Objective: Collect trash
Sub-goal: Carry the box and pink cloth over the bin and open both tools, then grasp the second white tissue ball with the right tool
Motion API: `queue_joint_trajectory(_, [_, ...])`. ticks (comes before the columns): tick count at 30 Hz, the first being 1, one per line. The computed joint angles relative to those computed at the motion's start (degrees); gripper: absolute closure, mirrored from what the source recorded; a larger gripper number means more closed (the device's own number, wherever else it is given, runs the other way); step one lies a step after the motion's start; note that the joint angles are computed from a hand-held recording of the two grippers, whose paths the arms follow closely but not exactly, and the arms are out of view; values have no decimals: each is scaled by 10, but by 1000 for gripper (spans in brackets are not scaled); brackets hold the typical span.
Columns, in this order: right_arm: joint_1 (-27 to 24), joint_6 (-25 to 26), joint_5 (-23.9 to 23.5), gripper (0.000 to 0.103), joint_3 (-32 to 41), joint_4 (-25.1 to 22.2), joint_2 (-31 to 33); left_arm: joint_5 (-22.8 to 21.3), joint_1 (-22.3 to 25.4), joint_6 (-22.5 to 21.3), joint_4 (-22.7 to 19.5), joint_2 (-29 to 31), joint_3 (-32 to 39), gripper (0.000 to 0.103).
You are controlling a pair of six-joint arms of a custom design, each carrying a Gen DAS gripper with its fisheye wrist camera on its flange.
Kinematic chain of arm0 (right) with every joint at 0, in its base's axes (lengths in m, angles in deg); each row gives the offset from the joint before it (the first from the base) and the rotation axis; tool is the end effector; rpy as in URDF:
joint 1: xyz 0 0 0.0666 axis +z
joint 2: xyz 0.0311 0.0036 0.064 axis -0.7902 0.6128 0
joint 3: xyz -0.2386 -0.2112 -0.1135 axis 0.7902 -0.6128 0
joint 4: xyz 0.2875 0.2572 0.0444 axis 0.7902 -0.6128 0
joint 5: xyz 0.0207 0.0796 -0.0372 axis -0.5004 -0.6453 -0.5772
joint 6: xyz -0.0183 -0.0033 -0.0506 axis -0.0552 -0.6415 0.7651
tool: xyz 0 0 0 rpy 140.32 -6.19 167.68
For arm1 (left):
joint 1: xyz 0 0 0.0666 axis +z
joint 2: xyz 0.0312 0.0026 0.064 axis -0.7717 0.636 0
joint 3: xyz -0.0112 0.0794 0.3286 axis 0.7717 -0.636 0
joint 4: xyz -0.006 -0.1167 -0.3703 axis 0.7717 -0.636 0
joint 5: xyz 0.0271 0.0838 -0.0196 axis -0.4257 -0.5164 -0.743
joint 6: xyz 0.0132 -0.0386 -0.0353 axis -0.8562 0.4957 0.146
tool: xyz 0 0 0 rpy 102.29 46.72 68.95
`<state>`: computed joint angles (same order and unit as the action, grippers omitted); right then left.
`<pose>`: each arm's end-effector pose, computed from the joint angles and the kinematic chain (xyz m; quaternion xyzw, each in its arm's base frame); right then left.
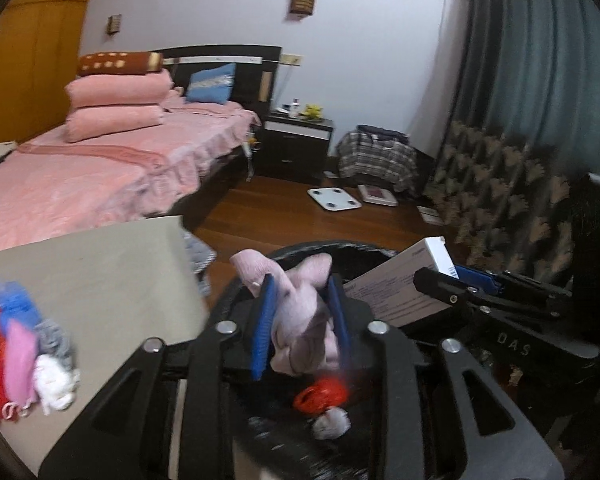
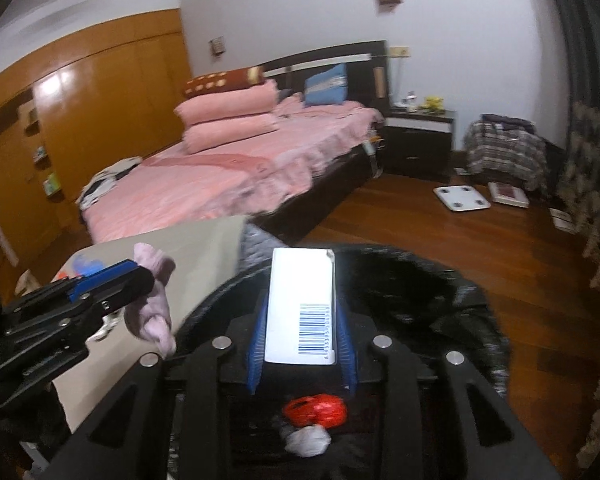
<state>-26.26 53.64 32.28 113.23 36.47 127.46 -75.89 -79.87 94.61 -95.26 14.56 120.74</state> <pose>0.5362 0.2524 0.3393 0.0018 0.8735 0.1023 0.4759 0.5504 -0.3113 0.3912 0.1478 0.8581 -0.1791 0.4581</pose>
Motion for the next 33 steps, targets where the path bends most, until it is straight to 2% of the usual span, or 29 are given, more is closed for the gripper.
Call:
queue_joint_trajectory(1, [-4, -2, 4, 54, -8, 2, -6, 5, -2, 5, 6, 3, 3, 43])
queue_joint_trajectory(2, [-7, -5, 10, 48, -14, 3, -10, 6, -3, 9, 14, 4, 1, 35])
queue_joint_trajectory(3, [-10, -8, 19, 38, -22, 6, -16, 7, -4, 10, 17, 3, 0, 34])
queue_joint_trajectory(5, [-12, -10, 33, 26, -35, 13, -25, -1, -4, 3, 12, 2, -3, 30])
queue_joint_trajectory(6, [-11, -10, 42, 17, -40, 15, -28, -8, -3, 2, 13, -2, -10, 28])
queue_joint_trajectory(9, [-8, -7, 52, 6, -46, 26, -30, -39, 1, 2, 19, -25, -41, 17])
queue_joint_trajectory(19, [37, 4, 23, 6, 39, 12, 36, -129, 59, 7, 15, -114, -155, 14])
queue_joint_trajectory(28, [97, 42, -8, 6, 196, -38, 146, -196, 126, 25, 10, -199, -260, 14])
queue_joint_trajectory(33, [123, 54, -18, 6, 272, -66, 203, -212, 150, 32, 2, -223, -288, 14])
